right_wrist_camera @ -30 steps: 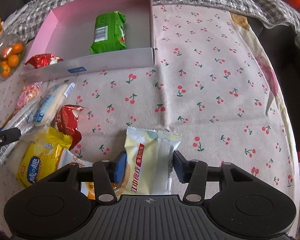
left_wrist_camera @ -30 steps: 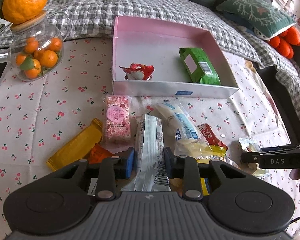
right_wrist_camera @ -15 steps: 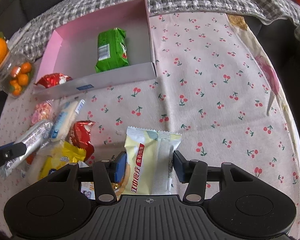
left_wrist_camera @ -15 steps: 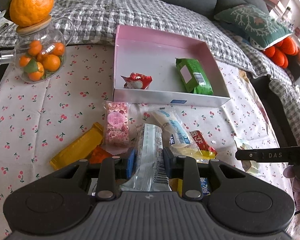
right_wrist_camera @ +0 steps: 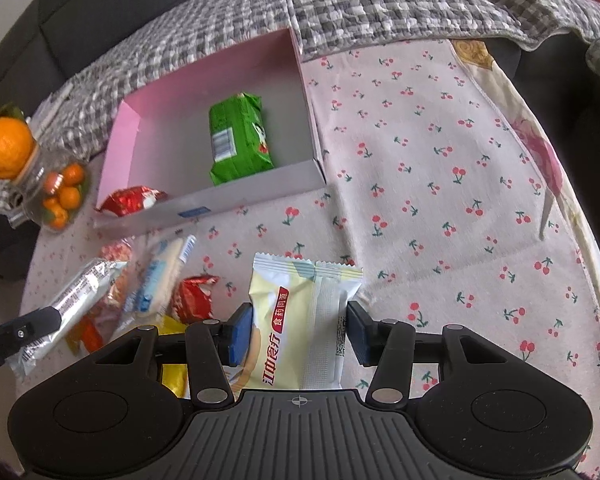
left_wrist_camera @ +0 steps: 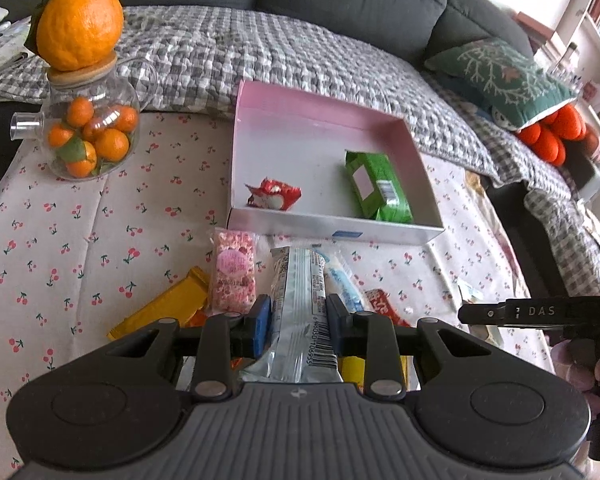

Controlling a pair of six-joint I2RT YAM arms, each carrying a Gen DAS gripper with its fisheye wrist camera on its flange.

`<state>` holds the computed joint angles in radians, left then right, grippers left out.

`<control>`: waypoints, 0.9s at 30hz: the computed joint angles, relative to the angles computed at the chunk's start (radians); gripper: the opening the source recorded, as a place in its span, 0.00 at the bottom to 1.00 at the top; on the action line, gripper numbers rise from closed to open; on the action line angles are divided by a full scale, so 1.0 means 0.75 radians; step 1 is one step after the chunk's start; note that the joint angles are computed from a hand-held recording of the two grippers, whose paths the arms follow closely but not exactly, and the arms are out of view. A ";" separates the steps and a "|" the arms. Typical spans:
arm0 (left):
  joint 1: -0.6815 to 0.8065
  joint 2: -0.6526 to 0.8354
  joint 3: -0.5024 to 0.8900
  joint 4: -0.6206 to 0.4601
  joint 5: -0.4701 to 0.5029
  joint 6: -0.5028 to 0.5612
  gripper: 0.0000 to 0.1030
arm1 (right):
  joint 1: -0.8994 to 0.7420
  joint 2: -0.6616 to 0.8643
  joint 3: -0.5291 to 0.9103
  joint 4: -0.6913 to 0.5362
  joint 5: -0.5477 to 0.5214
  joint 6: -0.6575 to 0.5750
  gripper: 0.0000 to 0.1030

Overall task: Organize snacks
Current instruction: 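Carry both packets into the pink box and open both tools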

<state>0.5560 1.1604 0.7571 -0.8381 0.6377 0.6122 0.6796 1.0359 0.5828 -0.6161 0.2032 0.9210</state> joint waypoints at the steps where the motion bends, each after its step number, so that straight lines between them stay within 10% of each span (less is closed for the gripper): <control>1: 0.002 -0.001 0.004 -0.002 0.006 -0.001 0.26 | -0.003 -0.006 0.003 0.002 -0.005 0.004 0.47; 27: -0.539 0.336 -0.008 0.746 -0.191 -0.578 0.26 | -0.295 0.285 0.124 0.451 -0.084 -0.129 0.47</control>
<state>0.1515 1.4121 0.7511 -0.2788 0.4942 0.1786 0.4587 1.2494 0.6760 -0.2777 0.1399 0.8244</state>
